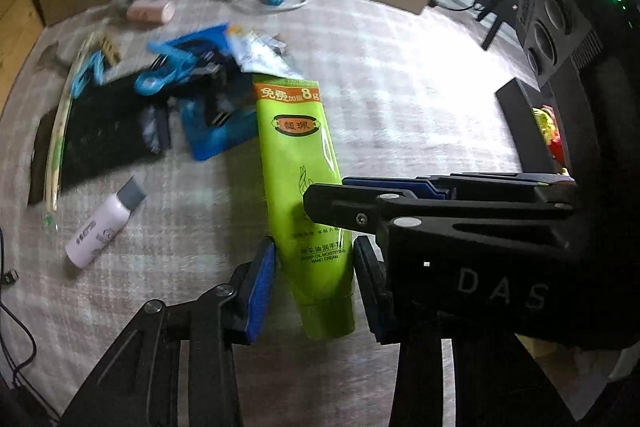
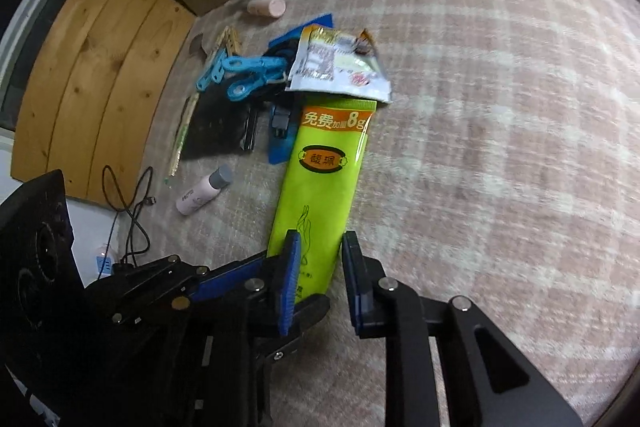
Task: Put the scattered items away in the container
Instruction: 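Grasp the lime green tube with the left gripper, then carry the lime green tube to the black tray and release it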
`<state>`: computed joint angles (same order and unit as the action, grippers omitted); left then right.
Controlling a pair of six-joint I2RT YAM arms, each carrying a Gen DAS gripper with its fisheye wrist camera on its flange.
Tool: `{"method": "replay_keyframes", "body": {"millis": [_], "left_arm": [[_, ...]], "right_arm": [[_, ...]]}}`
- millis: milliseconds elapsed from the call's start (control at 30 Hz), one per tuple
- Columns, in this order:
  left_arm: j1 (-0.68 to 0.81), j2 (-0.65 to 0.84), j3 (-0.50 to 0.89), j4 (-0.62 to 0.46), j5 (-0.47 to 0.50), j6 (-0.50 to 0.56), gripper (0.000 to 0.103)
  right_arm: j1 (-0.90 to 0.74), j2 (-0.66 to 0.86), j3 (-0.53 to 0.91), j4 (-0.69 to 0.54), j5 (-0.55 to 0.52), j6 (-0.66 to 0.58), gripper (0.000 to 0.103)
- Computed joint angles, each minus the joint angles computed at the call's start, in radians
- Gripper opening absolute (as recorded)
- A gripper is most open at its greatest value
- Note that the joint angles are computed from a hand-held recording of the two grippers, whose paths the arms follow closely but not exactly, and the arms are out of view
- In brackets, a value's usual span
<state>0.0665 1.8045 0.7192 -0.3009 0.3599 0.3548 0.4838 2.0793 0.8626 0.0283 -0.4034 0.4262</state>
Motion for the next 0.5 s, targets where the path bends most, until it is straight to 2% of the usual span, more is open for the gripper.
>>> {"method": "replay_keyframes", "body": {"millis": [100,300,500], "left_arm": [[-0.046,-0.060,-0.044,0.014,0.003,-0.012,0.037],[-0.243,-0.096,-0.022,0.040,-0.007,-0.121,0.037],[-0.477,-0.164,0.008,0.022,-0.023,-0.233,0.037]], "right_arm": [[-0.031,-0.073,-0.054,0.005,0.011,-0.007,0.021],[-0.152,-0.273,-0.188,-0.042,0.031,-0.074,0.021],[-0.407,-0.509,-0.330,-0.142,-0.015,-0.194,0.021]]}}
